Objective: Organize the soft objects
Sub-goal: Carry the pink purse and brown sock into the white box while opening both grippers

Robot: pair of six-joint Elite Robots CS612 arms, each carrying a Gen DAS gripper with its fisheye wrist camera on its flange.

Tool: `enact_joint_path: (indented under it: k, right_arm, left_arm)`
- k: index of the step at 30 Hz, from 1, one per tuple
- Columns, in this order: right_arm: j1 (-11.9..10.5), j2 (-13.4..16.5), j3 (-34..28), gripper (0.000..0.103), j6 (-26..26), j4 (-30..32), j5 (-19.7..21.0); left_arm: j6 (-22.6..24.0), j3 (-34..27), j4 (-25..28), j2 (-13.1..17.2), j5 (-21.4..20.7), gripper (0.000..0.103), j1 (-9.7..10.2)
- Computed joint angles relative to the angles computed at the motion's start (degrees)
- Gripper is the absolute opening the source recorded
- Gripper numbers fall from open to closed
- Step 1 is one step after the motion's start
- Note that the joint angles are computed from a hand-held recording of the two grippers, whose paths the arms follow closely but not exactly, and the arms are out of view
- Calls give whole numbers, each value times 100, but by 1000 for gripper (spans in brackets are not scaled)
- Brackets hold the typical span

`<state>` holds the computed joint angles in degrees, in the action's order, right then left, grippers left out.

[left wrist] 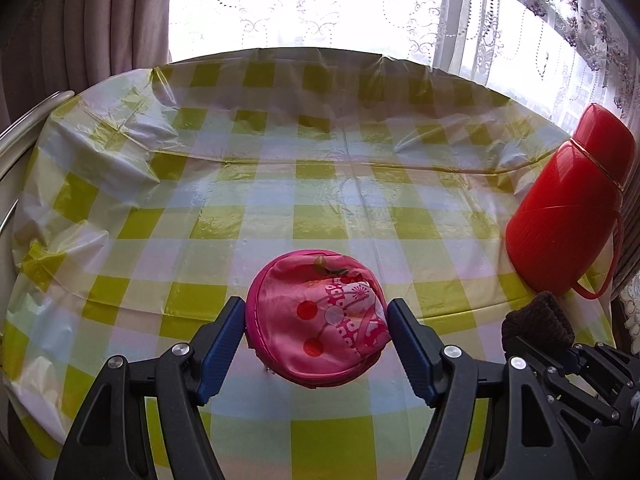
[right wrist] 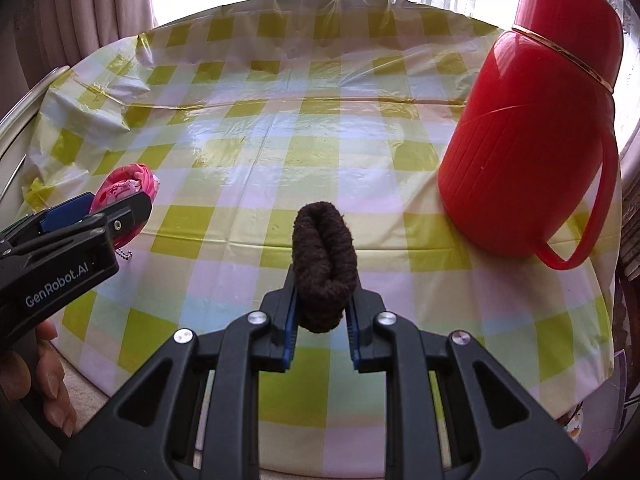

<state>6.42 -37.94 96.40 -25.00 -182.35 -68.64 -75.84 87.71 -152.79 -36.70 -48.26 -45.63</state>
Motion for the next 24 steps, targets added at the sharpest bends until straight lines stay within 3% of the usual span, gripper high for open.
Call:
enact_joint_path:
  k: [11, 24]
  right_arm:
    - [-486, -424, 767, 23, -204, -296, -11]
    - [-1182, -725, 1287, 23, -72, -581, -159]
  left_arm:
    - [340, -189, -140, -24, 23, 73, -350]
    - [1793, -1006, -668, 362, -280, 73, -711]
